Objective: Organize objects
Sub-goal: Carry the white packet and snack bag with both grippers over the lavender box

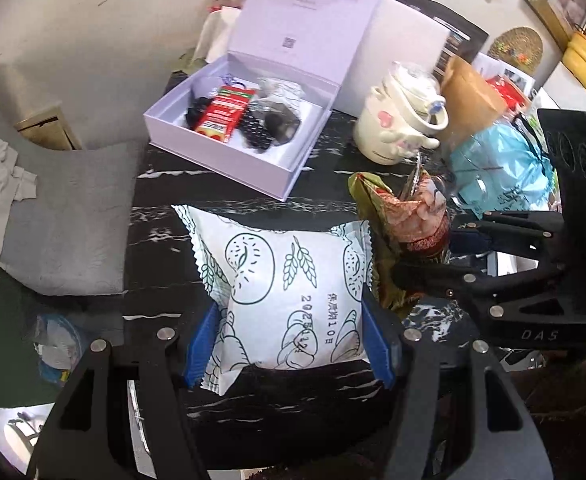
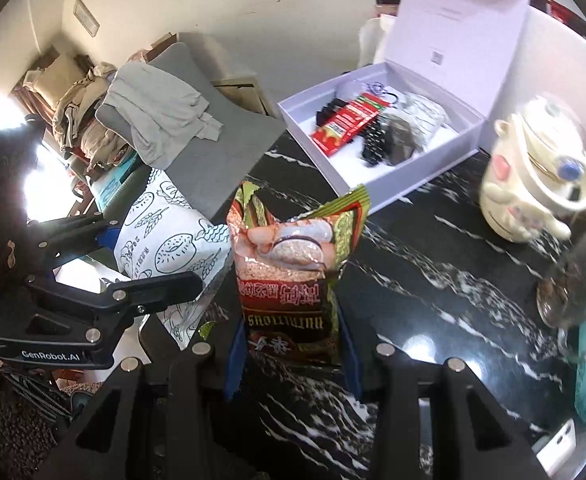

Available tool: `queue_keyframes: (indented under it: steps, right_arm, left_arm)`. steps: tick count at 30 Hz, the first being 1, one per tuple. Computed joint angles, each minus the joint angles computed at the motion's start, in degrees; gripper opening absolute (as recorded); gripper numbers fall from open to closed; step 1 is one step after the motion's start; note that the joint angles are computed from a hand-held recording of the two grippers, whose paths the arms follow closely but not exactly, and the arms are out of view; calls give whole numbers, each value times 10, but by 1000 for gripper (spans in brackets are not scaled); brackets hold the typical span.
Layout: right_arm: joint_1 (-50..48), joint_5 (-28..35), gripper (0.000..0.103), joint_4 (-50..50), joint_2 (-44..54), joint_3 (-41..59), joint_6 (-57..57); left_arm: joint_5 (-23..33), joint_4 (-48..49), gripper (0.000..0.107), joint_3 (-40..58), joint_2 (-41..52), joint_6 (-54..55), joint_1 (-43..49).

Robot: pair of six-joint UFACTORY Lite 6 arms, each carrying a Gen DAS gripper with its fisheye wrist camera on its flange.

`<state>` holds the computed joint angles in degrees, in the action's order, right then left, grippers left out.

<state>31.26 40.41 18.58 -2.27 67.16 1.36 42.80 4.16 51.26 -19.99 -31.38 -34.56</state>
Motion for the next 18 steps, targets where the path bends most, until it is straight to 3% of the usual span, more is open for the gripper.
queue_keyframes:
  steps: [7, 18]
  right_arm:
    - [-3, 5, 40, -3, 101, 94, 2]
    - [-36, 34, 40, -13, 244, 252, 11]
  left_arm:
    - [-20, -81, 62, 6, 32, 147, 108]
    - [-37, -194, 62, 128, 201, 360, 215]
